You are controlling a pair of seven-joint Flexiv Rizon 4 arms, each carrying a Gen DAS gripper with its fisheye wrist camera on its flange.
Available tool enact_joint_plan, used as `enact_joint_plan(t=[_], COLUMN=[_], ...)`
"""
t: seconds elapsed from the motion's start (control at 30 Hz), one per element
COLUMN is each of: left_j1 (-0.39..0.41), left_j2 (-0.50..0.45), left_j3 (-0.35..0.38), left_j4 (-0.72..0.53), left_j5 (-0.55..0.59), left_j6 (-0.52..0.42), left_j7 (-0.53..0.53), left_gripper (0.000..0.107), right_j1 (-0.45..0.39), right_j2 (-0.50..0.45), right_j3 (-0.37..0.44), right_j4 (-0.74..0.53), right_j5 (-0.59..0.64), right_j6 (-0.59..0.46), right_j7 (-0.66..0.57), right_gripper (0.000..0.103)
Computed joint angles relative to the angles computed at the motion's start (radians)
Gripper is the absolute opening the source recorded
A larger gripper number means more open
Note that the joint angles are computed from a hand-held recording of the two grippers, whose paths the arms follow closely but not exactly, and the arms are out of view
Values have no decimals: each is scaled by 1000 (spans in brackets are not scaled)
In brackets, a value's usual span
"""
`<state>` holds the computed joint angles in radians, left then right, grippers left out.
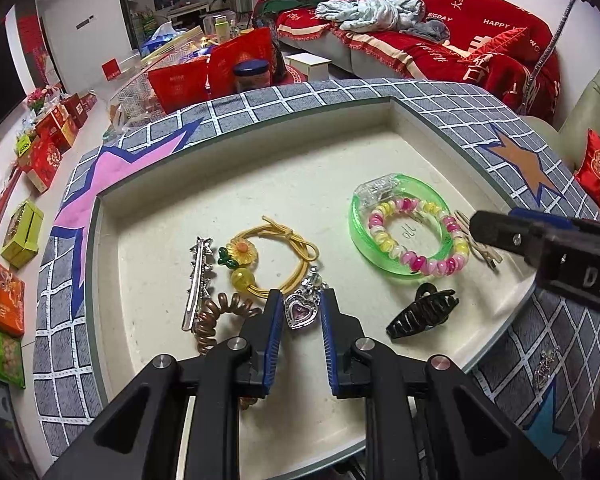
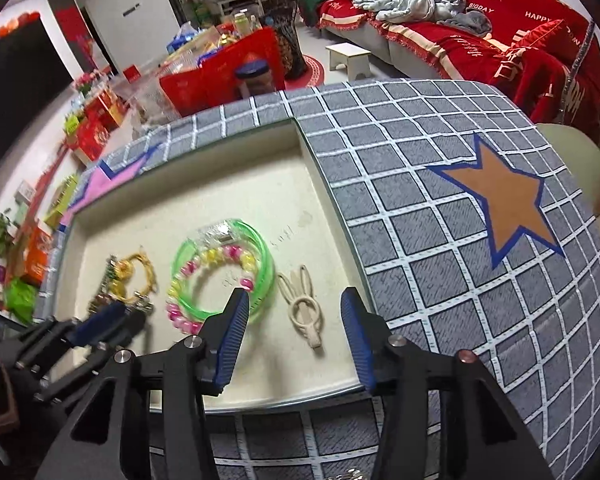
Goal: Organize jewelry
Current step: 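Carry both items into the tray and open both tools to release them, then withdraw both tools toward the braided rope bracelet and second heart pendant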
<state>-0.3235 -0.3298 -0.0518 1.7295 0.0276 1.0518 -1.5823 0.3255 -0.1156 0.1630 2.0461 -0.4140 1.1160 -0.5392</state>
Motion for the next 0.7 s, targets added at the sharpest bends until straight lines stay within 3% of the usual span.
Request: enact_joint_plan(t=[0.27, 0.37, 0.63, 0.7], left_j1=[1, -10, -11, -12], left_j2=[21, 31, 65, 73], left_j3=[1, 18, 24, 29], left_j4=[25, 34, 55, 57], left_j5=[1, 24, 72, 85], left_j6=[58, 92, 132, 132], left_j7=[-17, -57, -83, -98], left_gripper=[37, 103, 103, 103], right_j1=[-7, -8, -2, -1], right_j2=[25, 31, 39, 46], right_j3=[8, 11, 17, 19], right_j4=[29, 30, 25, 31], right_j5=[54, 61, 59, 53], right_j6=[86, 86, 81, 84], right_j7=[5, -1, -14, -12], right_gripper=[55, 58, 58, 64])
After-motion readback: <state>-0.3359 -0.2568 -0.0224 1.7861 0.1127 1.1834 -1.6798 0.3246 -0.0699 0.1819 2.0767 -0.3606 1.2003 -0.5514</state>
